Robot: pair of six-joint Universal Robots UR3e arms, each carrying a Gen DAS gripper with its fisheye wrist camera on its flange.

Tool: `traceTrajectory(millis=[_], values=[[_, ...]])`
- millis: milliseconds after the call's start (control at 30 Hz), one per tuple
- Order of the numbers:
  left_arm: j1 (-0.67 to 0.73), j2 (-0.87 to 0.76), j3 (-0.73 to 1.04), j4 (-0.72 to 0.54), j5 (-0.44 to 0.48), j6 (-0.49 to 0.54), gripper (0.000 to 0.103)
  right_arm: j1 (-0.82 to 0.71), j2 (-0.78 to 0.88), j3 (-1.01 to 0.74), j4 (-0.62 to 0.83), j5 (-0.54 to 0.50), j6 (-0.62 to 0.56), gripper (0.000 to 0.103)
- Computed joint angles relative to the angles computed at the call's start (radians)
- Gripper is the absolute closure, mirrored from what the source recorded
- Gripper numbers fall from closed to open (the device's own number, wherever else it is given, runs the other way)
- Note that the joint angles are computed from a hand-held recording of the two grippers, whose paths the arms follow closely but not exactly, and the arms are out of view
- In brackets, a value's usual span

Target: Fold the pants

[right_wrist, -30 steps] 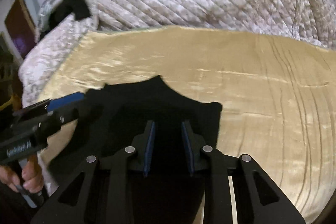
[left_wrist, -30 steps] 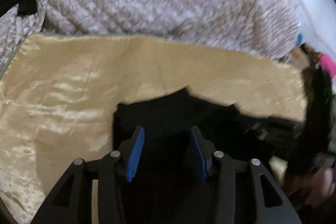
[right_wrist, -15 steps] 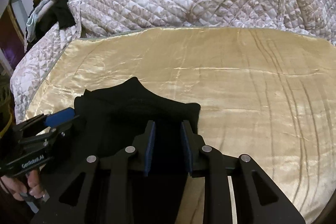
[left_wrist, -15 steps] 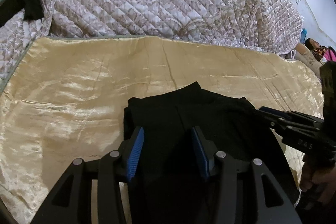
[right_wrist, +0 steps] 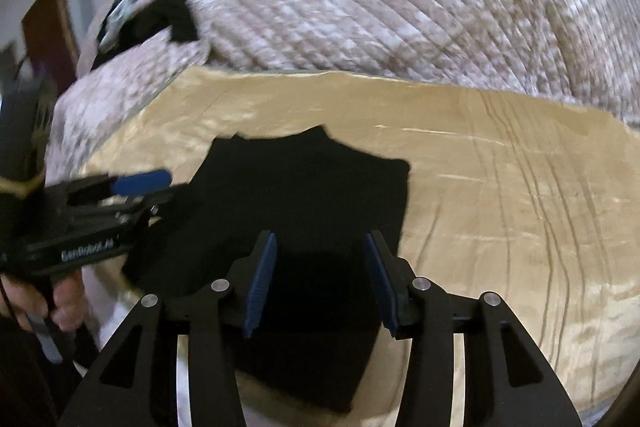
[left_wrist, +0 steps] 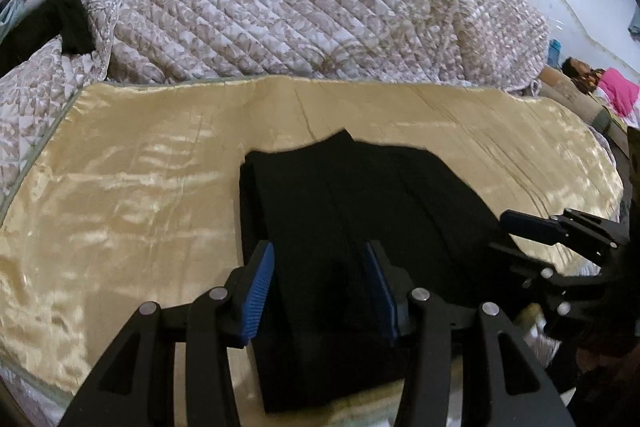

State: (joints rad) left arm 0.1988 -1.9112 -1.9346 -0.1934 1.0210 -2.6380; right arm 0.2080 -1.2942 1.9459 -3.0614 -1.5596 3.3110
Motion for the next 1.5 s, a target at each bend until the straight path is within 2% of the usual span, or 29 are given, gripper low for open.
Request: traceTrajectory(millis=[233, 400, 600, 767, 900, 1033, 1133, 1233, 1333, 1400, 1500], values=[[0.027, 0.0, -0.061, 0.031, -0.003, 0.028, 0.052, 0.078, 0.055, 0.003, -0.004, -0.079, -0.053, 0.057], [0.042, -0.024, -0.024, 0.002, -0.007, 0.005, 0.052, 0.066, 0.049, 0.005, 0.003, -0.065, -0.054, 0.056], [0.047, -0.062, 0.047, -0.039, 0.011, -0.052, 0.048, -0.009, -0.001, 0.061, -0.013, 0.009, 0.006, 0.056], [0.032, -0.089, 0.103, -0.065, 0.049, -0.074, 0.045, -0.031, -0.021, 0.056, 0.056, -0.047, 0.045, 0.056], [0.001, -0.122, 0.2, -0.134, 0.089, -0.078, 0.045, -0.126, -0.066, 0.084, 0.102, 0.054, 0.094, 0.056], [-0.019, -0.168, 0.34, -0.258, 0.07, -0.079, 0.046, -0.175, -0.063, 0.025, 0.179, 0.148, 0.088, 0.056], [-0.052, -0.226, 0.444, -0.273, 0.097, -0.074, 0.046, -0.201, -0.031, -0.045, 0.233, 0.224, 0.081, 0.056], [-0.095, -0.326, 0.575, -0.274, 0.184, -0.09, 0.045, -0.186, 0.026, -0.15, 0.294, 0.212, 0.051, 0.056], [-0.085, -0.37, 0.627, -0.293, 0.169, -0.138, 0.043, -0.178, 0.102, -0.267, 0.356, 0.192, 0.027, 0.056], [-0.078, -0.367, 0.624, -0.298, 0.159, -0.142, 0.043, -0.169, 0.171, -0.349, 0.413, 0.142, 0.016, 0.056], [-0.068, -0.345, 0.593, -0.275, 0.172, -0.136, 0.043, -0.221, 0.171, -0.302, 0.359, 0.218, 0.075, 0.056]])
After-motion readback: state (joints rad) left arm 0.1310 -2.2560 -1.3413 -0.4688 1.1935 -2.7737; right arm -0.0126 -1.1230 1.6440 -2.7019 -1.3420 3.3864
